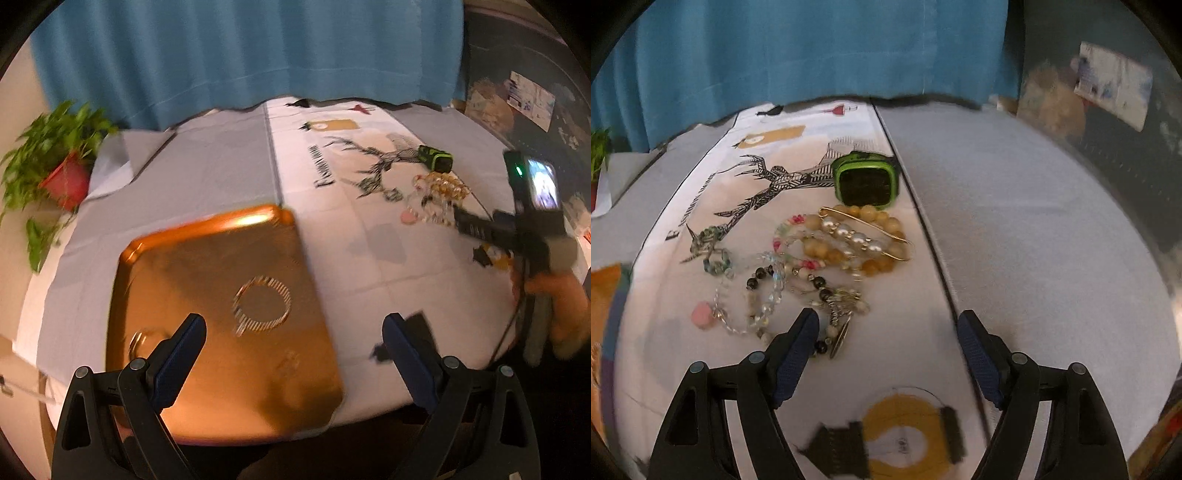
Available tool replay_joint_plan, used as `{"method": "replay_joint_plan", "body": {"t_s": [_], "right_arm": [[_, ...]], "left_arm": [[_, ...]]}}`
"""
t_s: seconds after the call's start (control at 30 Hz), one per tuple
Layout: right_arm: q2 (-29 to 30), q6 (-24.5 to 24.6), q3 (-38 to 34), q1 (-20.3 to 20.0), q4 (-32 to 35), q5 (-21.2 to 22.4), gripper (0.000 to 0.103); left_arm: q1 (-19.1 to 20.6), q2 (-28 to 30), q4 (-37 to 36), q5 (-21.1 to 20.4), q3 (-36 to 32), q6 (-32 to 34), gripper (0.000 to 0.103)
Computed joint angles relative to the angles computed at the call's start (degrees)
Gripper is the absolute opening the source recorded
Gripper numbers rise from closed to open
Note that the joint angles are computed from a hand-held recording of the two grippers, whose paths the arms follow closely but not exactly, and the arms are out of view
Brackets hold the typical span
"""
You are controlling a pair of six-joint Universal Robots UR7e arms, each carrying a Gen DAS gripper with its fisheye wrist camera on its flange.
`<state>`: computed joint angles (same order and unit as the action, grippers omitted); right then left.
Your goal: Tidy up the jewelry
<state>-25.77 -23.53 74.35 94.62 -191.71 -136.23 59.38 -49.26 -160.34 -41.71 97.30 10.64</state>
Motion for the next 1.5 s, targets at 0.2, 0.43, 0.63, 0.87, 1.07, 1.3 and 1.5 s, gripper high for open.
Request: {"method": "replay_joint_plan", "body": {"t_s": [0.2, 0.43, 0.63, 0.87, 1.07, 1.3, 1.5], "right_arm": [[-5.92, 1.10, 11.72, -1.75, -7.14, 2.22, 0.088], [-10.26, 3.14, 16.64, -3.34, -6.06, 5.53, 0.090], [-11.67, 2.05, 17.59, -3.66, -3.68, 6.28, 0.090], [-12.98, -1.82, 18.53, -3.89, -0.45, 7.33, 0.090], [-13.92, -4.20, 19.20, -4.48, 0.53, 9.20, 0.092], [-14.27, -10.21, 20.41, -4.11, -0.56, 13.46, 0.008], [-17.51, -5.39, 22.68, -3.93, -3.84, 16.29, 0.008]], "left_arm": [[0.12, 7.30, 1.50, -3.52, -9.01, 3.00, 0.095], [-0.17, 15.43, 5.80, -7.27, -18.80, 5.40, 0.095], [-0.37, 21.12, 10.71, -6.84, -25.22, 7.28, 0.095], [0.41, 26.82, 18.16, -6.40, -33.14, 7.72, 0.095], [1.36, 27.53, 24.71, -8.78, -35.98, 4.36, 0.093], [1.61, 26.24, 29.89, -17.43, -36.79, 4.89, 0.005], [1.45, 21.99, 26.48, -20.38, -32.36, 2.82, 0.005]]}}
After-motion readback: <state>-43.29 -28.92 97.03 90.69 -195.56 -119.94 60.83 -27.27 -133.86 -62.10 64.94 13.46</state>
